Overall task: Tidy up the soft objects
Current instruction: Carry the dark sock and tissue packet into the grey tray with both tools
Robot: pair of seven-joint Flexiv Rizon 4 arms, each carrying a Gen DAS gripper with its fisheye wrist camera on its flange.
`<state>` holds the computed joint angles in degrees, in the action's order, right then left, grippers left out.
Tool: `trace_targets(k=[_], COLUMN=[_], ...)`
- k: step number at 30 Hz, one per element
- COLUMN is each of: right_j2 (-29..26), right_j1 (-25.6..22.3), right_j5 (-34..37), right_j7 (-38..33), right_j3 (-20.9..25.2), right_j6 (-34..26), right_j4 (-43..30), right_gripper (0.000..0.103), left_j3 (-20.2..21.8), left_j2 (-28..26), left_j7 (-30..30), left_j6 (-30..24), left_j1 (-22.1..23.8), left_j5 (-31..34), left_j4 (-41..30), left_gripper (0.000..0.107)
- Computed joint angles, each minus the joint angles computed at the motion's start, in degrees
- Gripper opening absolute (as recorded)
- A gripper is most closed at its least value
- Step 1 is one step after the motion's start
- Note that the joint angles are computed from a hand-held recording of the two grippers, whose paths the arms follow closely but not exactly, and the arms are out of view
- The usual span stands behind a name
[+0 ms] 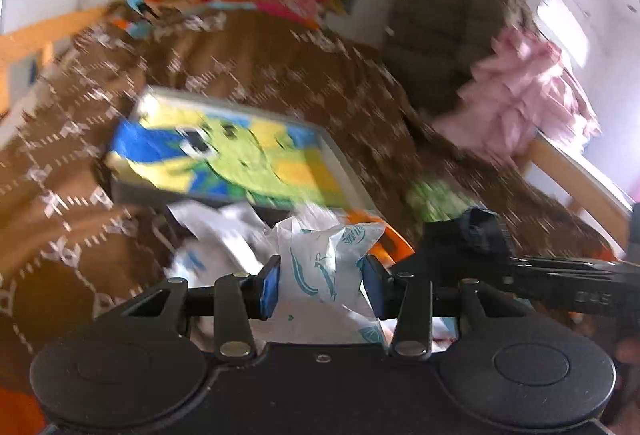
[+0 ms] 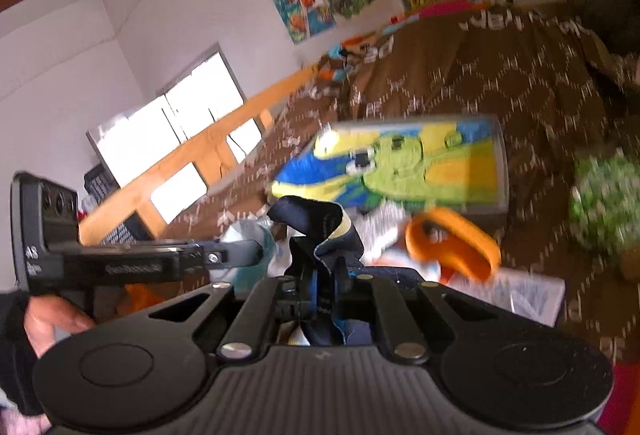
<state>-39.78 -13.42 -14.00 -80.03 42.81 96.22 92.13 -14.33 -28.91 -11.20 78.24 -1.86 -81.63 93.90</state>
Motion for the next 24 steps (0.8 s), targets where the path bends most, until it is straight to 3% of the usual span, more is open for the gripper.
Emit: trace_targets(k=[4,7,11,17,24], right_j2=[-4.0,-7.3,-11.7,-18.0,-25.8], right_j1=[3.1,7.4,13.3,19.4,23.6], right_j5=[-0.7,-1.1,-0.6,2.6,5.8], right_j7=[0.2,0.6,1.3,2.5,3.0], right_j3=[-1.4,-4.9,-10.9,-17.5,-21.5], right_j6=[-0.5,-0.9,-3.0,-9.1,-17.6], right_j4=[-7.5,-14.6,-24.3,-38.4,-53.8], right_gripper=[0.008,0.008,0.008,0.008,0.008], left_j3=[-1.7,-2.4,1.1,9.9,14.9], left_j2=[-4.4,-9.6,-18.2,-30.6,-42.1], left_j7=[3.8,5.5,-11.2,-33.7,-48.8], left_j6=[6.4,11.3,10.1,1.3,-6.6], left_j1=[-1.1,-2.3,-3.2,-4.6,-3.3], left_j5=[-4.6,-5.3,8.4,23.5,34.1], left_j4=[-6.7,-14.3,-25.0,-43.3,-61.7], left_gripper=[0.045,0.045,0.045,0.045,0.045])
